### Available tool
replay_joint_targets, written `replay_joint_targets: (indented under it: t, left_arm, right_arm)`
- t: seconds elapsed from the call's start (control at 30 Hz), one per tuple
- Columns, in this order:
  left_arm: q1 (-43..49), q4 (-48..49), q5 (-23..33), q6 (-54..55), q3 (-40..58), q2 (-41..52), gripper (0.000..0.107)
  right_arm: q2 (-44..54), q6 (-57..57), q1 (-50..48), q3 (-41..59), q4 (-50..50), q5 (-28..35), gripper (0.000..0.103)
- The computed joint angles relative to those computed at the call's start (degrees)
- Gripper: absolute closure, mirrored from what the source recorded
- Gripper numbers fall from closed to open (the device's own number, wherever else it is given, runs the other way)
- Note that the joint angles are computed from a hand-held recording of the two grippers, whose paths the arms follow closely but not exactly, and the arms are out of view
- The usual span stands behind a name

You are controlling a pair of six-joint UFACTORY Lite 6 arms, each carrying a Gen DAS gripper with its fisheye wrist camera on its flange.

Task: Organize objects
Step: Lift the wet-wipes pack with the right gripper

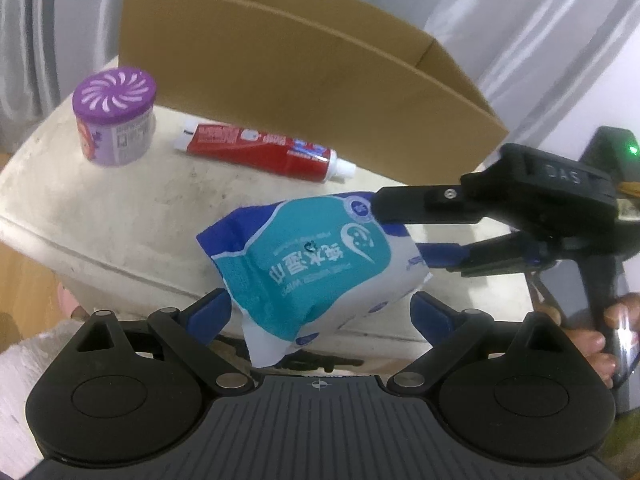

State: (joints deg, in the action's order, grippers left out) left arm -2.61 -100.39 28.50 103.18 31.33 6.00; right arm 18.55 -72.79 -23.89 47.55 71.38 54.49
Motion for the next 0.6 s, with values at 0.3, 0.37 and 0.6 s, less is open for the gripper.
replay_joint_targets:
  t: [0.3, 0.37, 0.6]
  left_arm:
    - [-4.68, -3.48, -3.78, -0.81, 1.75, 0.85, 0.01]
    - [-5.61, -3.85, -3.97, -1.08, 1.62, 0.02, 0.01]
    - [-11.8, -3.26, -6.63, -4.7, 0.61, -3.04, 0.01]
  right_arm:
    - [2.39, -1.35, -1.32, 1.92, -0.8, 3.86, 0.018]
    - [2.15, -2.12, -1.28, 1.85, -1.02, 4.26, 0.018]
    - [-0.87, -2.89, -3.57, 0.59, -3.82, 4.19, 0.018]
